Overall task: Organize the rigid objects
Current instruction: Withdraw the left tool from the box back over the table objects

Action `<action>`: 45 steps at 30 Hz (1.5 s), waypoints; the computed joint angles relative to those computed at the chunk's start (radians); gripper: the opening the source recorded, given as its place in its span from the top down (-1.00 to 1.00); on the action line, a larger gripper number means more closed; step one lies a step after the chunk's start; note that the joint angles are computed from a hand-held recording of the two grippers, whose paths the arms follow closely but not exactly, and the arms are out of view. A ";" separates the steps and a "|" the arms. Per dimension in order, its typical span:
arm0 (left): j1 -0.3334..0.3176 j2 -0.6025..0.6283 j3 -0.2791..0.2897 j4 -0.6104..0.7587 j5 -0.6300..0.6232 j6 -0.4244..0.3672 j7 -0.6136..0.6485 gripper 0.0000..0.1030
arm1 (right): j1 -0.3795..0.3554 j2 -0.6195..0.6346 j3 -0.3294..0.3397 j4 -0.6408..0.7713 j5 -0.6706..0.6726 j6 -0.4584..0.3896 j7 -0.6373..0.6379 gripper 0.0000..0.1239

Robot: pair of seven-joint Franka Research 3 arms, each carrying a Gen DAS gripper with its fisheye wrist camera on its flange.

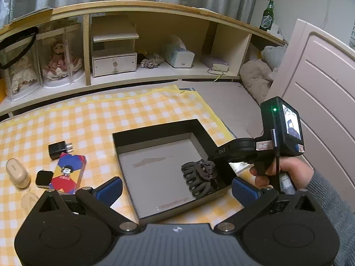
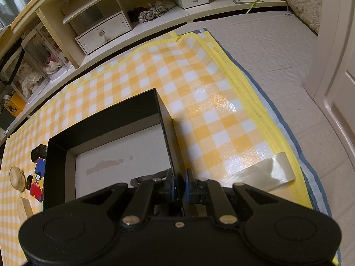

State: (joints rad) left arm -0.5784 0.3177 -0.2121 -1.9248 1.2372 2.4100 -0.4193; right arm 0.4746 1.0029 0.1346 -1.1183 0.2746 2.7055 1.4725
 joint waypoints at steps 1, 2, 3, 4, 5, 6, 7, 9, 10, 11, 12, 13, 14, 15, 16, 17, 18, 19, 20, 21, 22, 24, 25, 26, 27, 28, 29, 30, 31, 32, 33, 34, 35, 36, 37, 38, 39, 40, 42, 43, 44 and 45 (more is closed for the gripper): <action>-0.002 -0.008 0.000 -0.009 0.003 -0.006 -0.003 -1.00 | 0.000 0.000 0.000 0.000 0.000 0.000 -0.001 0.84; -0.003 -0.015 0.000 -0.018 0.005 -0.016 -0.005 -1.00 | 0.000 0.000 -0.001 0.000 0.000 -0.001 0.000 0.84; -0.004 -0.023 -0.002 -0.027 0.007 -0.025 -0.005 -1.00 | 0.001 -0.001 -0.002 -0.001 -0.001 0.000 0.000 0.84; -0.002 -0.031 -0.004 -0.038 0.008 -0.030 0.000 -1.00 | 0.001 -0.002 -0.002 -0.004 -0.001 0.001 -0.001 0.84; 0.001 -0.041 -0.007 -0.049 0.011 -0.033 0.009 -1.00 | 0.001 -0.003 -0.003 -0.006 -0.001 0.002 -0.001 0.84; 0.002 -0.048 -0.010 -0.059 0.017 -0.040 0.012 -1.00 | 0.004 -0.005 -0.005 -0.008 -0.003 0.003 0.003 0.84; 0.005 -0.055 -0.013 -0.068 0.017 -0.048 0.016 -1.00 | 0.004 -0.006 -0.006 -0.009 -0.004 0.003 0.003 0.84; 0.013 -0.070 -0.019 -0.088 0.006 -0.064 0.030 -1.00 | 0.006 -0.008 -0.008 -0.011 -0.006 0.004 0.005 0.85; 0.018 -0.081 -0.021 -0.102 0.007 -0.069 0.031 -1.00 | 0.006 -0.009 -0.009 -0.014 -0.007 0.005 0.005 0.85; 0.023 -0.091 -0.024 -0.114 0.004 -0.075 0.040 -1.00 | 0.007 -0.011 -0.009 -0.017 -0.008 0.006 0.006 0.85; 0.029 -0.101 -0.026 -0.127 0.002 -0.084 0.047 -1.00 | 0.008 -0.010 -0.010 -0.014 -0.009 0.005 0.008 0.85; 0.034 -0.114 -0.029 -0.142 0.001 -0.093 0.053 -1.00 | 0.009 -0.009 -0.011 -0.012 -0.010 0.003 0.010 0.85; 0.042 -0.128 -0.031 -0.160 -0.003 -0.100 0.058 -1.00 | 0.009 -0.008 -0.011 -0.010 -0.011 0.002 0.010 0.85; 0.053 -0.143 -0.032 -0.179 -0.005 -0.098 0.063 -1.00 | 0.009 -0.008 -0.010 -0.010 -0.012 0.002 0.010 0.85; 0.067 -0.161 -0.032 -0.204 0.002 -0.082 0.065 -1.00 | 0.008 -0.008 -0.010 -0.010 -0.012 0.002 0.010 0.85; 0.082 -0.179 -0.032 -0.230 0.005 -0.066 0.067 -1.00 | 0.008 -0.007 -0.010 -0.009 -0.012 0.001 0.011 0.85; 0.096 -0.196 -0.033 -0.252 0.003 -0.059 0.069 -1.00 | 0.009 -0.006 -0.011 -0.007 -0.013 0.001 0.011 0.85; 0.110 -0.217 -0.032 -0.280 0.019 -0.048 0.058 -1.00 | 0.009 -0.007 -0.011 -0.008 -0.014 0.001 0.012 0.85; 0.127 -0.237 -0.030 -0.310 0.045 -0.031 0.044 -1.00 | 0.008 -0.008 -0.011 -0.010 -0.015 0.001 0.011 0.85; 0.143 -0.255 -0.029 -0.337 0.064 -0.019 0.041 -1.00 | 0.009 -0.008 -0.012 -0.010 -0.016 0.001 0.012 0.85; 0.160 -0.271 -0.029 -0.360 0.079 -0.010 0.042 -1.00 | 0.009 -0.008 -0.013 -0.010 -0.016 0.001 0.012 0.85; 0.193 -0.301 -0.028 -0.408 0.123 0.014 0.038 -1.00 | 0.010 -0.007 -0.013 -0.008 -0.018 0.000 0.014 0.85; 0.211 -0.312 -0.026 -0.429 0.141 0.033 0.039 -1.00 | 0.010 -0.008 -0.014 -0.009 -0.018 0.000 0.013 0.85; 0.229 -0.323 -0.023 -0.451 0.167 0.057 0.038 -1.00 | 0.012 -0.007 -0.016 -0.007 -0.020 -0.001 0.015 0.85; 0.246 -0.332 -0.021 -0.471 0.199 0.078 0.033 -1.00 | 0.013 -0.007 -0.017 -0.006 -0.022 -0.001 0.016 0.85; 0.261 -0.338 -0.019 -0.489 0.228 0.094 0.031 -1.00 | 0.014 -0.007 -0.018 -0.006 -0.023 -0.001 0.017 0.85; 0.277 -0.343 -0.016 -0.506 0.251 0.116 0.039 -1.00 | 0.014 -0.007 -0.019 -0.005 -0.025 -0.003 0.019 0.85; 0.291 -0.345 -0.013 -0.521 0.272 0.139 0.048 -1.00 | 0.015 -0.007 -0.020 -0.005 -0.026 -0.003 0.020 0.85; 0.306 -0.343 -0.009 -0.533 0.290 0.165 0.058 -1.00 | 0.015 -0.008 -0.020 -0.006 -0.027 -0.003 0.019 0.85; 0.321 -0.341 -0.002 -0.545 0.312 0.202 0.069 -1.00 | 0.017 -0.007 -0.022 -0.004 -0.029 -0.004 0.022 0.85; 0.333 -0.337 0.002 -0.554 0.322 0.232 0.087 -1.00 | 0.018 -0.007 -0.023 -0.004 -0.031 -0.004 0.024 0.85; 0.343 -0.332 0.005 -0.561 0.322 0.258 0.114 -1.00 | 0.018 -0.008 -0.024 -0.005 -0.032 -0.004 0.025 0.85; 0.354 -0.325 0.010 -0.567 0.308 0.291 0.167 -1.00 | 0.018 -0.008 -0.023 -0.005 -0.032 -0.003 0.025 0.86; 0.363 -0.315 0.013 -0.571 0.259 0.321 0.251 -0.99 | 0.021 -0.007 -0.026 -0.002 -0.035 -0.005 0.029 0.86; 0.369 -0.305 0.015 -0.573 0.209 0.346 0.329 -0.96 | 0.022 -0.007 -0.027 -0.001 -0.037 -0.006 0.030 0.86; 0.374 -0.294 0.016 -0.574 0.179 0.370 0.389 -0.89 | 0.023 -0.006 -0.029 0.000 -0.040 -0.007 0.032 0.86; 0.378 -0.284 0.018 -0.575 0.166 0.391 0.427 -0.86 | 0.025 -0.006 -0.031 0.001 -0.042 -0.008 0.034 0.86; 0.381 -0.273 0.019 -0.575 0.148 0.407 0.465 -0.81 | 0.026 -0.005 -0.032 0.002 -0.045 -0.008 0.035 0.86; 0.381 -0.251 0.021 -0.571 0.115 0.423 0.510 -0.78 | 0.028 -0.007 -0.035 0.000 -0.050 -0.007 0.038 0.86; 0.380 -0.245 0.027 -0.568 0.151 0.436 0.475 -0.78 | 0.030 -0.008 -0.036 -0.002 -0.052 -0.006 0.039 0.86; 0.382 -0.241 0.032 -0.565 0.165 0.449 0.457 -0.78 | 0.029 -0.009 -0.036 -0.003 -0.053 -0.005 0.039 0.87; 0.385 -0.240 0.036 -0.564 0.163 0.457 0.460 -0.77 | 0.030 -0.009 -0.037 -0.004 -0.055 -0.004 0.040 0.87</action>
State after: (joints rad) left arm -0.1939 0.0780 -0.1765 -2.4886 1.4003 2.8675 0.0408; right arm 0.5045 0.9938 0.0980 -1.1224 0.2199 2.7016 1.5121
